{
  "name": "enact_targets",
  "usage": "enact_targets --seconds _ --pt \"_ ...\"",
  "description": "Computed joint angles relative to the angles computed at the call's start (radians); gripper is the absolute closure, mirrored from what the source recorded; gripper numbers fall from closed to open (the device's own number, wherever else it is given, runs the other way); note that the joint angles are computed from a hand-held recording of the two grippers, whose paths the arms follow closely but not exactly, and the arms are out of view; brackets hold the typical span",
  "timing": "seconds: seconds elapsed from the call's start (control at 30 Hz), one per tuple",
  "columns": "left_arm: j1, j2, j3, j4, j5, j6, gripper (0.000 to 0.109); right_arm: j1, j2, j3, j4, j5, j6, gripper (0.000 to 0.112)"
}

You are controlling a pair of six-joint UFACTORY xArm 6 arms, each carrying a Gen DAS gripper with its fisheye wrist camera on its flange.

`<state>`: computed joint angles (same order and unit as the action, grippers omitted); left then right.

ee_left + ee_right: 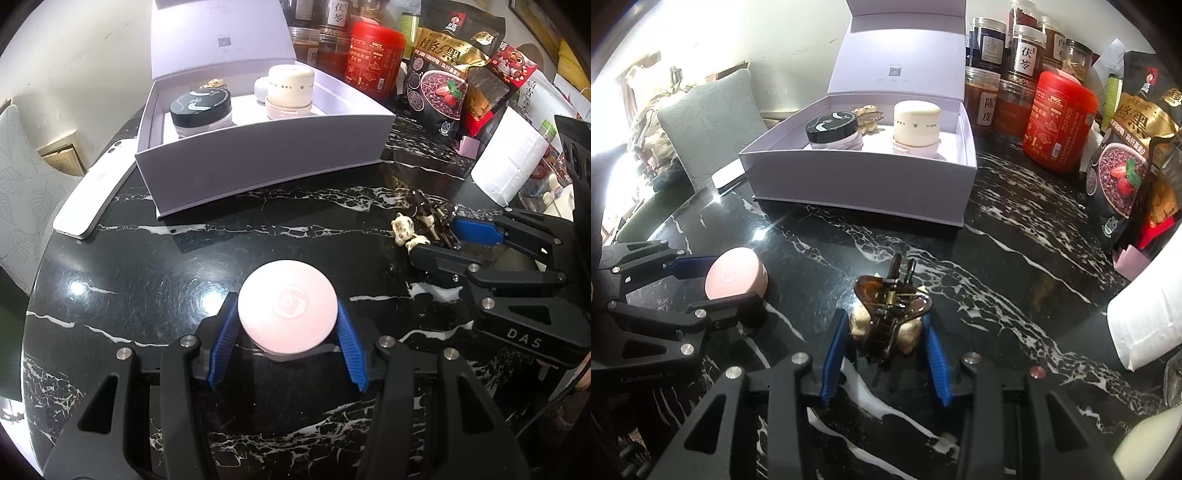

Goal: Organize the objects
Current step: 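Lift the pink compact with the left tool while the right tool grasps the brown claw clip, then carry the pink compact with the left tool while the right tool carries the claw clip to the box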

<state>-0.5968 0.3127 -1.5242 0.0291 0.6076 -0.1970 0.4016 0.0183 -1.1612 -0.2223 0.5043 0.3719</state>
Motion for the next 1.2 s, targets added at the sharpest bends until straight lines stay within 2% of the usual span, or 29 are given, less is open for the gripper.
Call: enact_targets --seconds 0.97,1.2 --pt "0.013 0.000 -0.080 -0.069 0.060 0.047 0.059 0.002 -0.052 0.006 0.120 -0.029 -0.149 0.071" --pt "0.015 0.000 -0.111 -0.035 0.069 0.038 0.059 0.003 -0.054 -0.007 0.143 -0.031 -0.181 0.071"
